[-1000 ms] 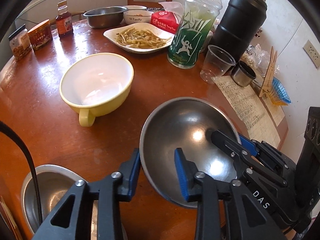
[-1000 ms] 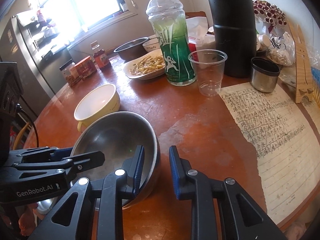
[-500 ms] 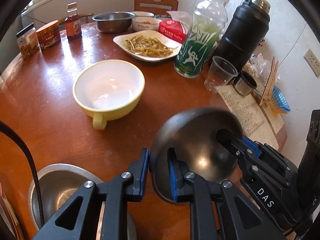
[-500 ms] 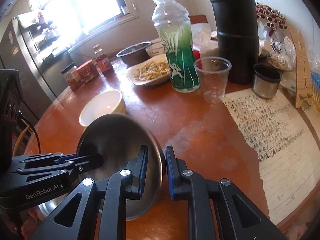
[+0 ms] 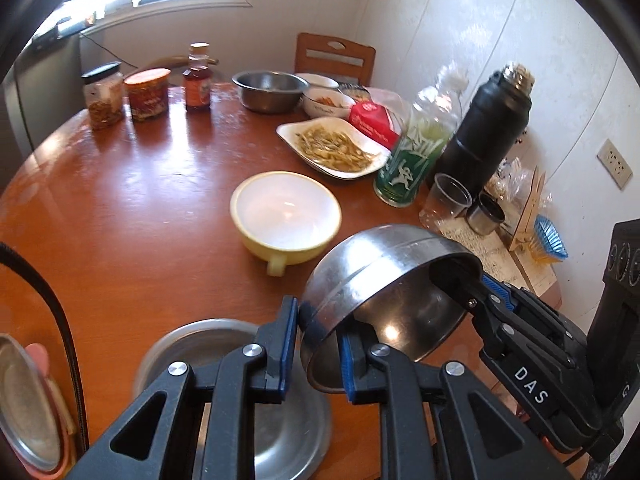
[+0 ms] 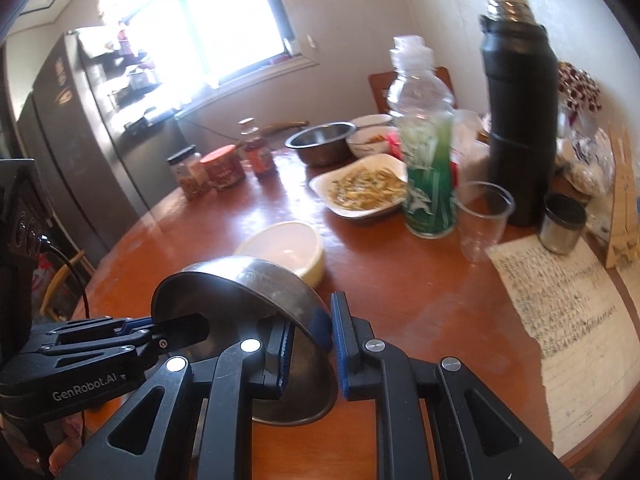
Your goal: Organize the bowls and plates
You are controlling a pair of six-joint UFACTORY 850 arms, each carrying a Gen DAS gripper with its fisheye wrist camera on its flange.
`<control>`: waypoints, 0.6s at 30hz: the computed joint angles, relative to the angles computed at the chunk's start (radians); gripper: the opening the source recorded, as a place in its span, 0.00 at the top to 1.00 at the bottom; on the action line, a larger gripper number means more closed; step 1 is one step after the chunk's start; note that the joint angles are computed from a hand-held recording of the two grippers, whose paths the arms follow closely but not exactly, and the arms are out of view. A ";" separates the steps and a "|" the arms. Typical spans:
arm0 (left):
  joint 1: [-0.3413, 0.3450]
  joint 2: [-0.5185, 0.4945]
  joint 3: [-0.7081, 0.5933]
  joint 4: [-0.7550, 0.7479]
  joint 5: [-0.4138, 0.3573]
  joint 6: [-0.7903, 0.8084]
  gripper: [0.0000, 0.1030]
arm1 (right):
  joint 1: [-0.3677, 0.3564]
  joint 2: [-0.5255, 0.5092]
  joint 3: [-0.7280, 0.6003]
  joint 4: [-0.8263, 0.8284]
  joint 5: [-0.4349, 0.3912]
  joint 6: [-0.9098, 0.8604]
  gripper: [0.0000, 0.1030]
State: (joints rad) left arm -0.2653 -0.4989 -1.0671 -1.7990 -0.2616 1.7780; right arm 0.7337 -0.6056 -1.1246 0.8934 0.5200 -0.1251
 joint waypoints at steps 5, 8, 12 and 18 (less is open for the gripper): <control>0.049 0.051 0.059 -0.051 -0.021 0.054 0.81 | 0.032 -0.018 -0.049 0.008 -0.015 -0.039 0.82; 0.079 0.078 0.095 -0.068 -0.033 0.078 0.81 | 0.053 -0.029 -0.078 0.030 -0.027 -0.077 0.82; 0.116 0.114 0.142 -0.101 -0.051 0.121 0.81 | 0.080 -0.041 -0.110 0.070 -0.038 -0.134 0.82; 0.162 0.167 0.215 -0.114 -0.087 0.167 0.81 | 0.123 -0.054 -0.140 0.144 -0.041 -0.214 0.82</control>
